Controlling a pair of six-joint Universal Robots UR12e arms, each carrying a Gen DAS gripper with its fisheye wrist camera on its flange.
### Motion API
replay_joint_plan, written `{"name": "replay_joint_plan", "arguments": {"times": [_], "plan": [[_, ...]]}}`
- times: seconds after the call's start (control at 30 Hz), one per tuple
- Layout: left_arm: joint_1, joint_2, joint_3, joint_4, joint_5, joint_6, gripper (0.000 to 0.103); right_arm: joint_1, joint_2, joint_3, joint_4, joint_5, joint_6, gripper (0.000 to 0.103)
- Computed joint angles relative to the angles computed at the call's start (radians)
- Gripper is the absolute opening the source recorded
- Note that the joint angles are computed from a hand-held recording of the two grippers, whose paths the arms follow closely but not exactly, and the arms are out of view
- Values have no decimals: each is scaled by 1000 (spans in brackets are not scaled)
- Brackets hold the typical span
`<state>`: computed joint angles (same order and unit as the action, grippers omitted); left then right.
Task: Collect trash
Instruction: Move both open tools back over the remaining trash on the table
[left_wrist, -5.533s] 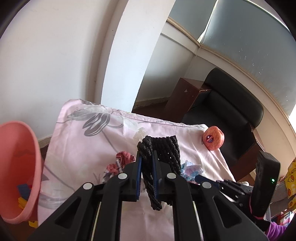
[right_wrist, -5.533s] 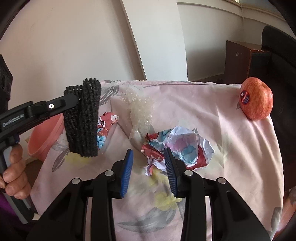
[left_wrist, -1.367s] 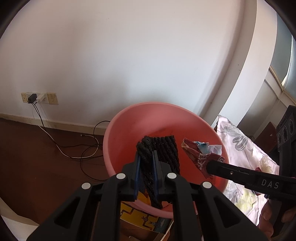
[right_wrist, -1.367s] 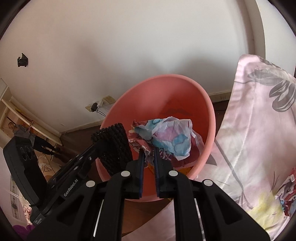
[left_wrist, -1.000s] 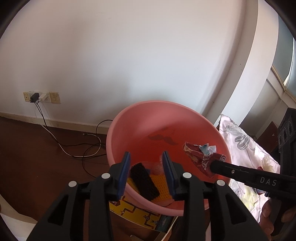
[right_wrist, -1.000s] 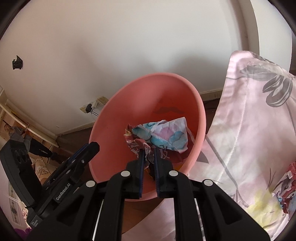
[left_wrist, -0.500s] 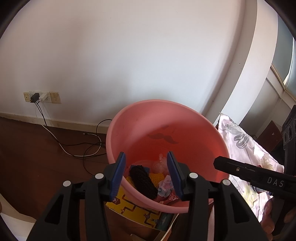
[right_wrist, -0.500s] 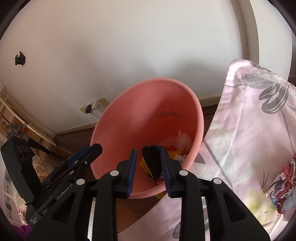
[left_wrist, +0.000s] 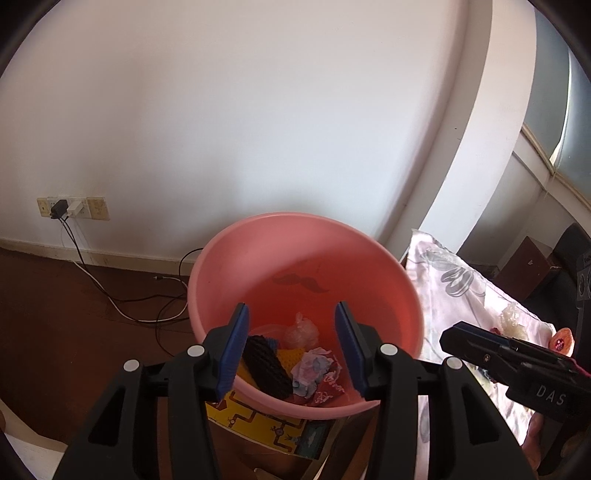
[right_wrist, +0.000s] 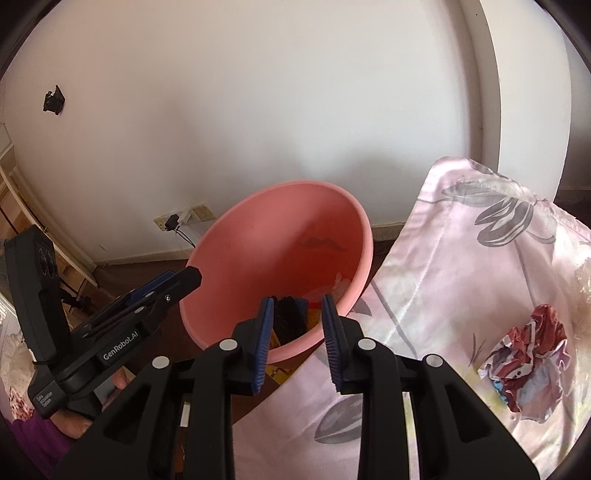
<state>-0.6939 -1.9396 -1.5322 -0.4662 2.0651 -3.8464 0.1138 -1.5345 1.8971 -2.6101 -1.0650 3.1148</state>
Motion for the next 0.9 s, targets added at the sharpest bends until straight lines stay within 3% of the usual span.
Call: {"name": "replay_joint_plan", "arguments": {"times": [0.07, 0.17, 0.47, 0.9], "plan": [[-4, -2, 5, 11, -7, 16, 47, -7, -18, 16, -6, -10, -12, 29], [-10, -7, 14, 23, -15, 36, 47, -21, -45, 43, -19, -16, -20, 41], [-30, -31, 46, 48, -84, 103, 48, -54, -139, 130, -53, -108, -42, 41], [-56, -90, 134, 33, -214, 201, 48, -151, -248, 236, -81, -196, 42, 41]]}}
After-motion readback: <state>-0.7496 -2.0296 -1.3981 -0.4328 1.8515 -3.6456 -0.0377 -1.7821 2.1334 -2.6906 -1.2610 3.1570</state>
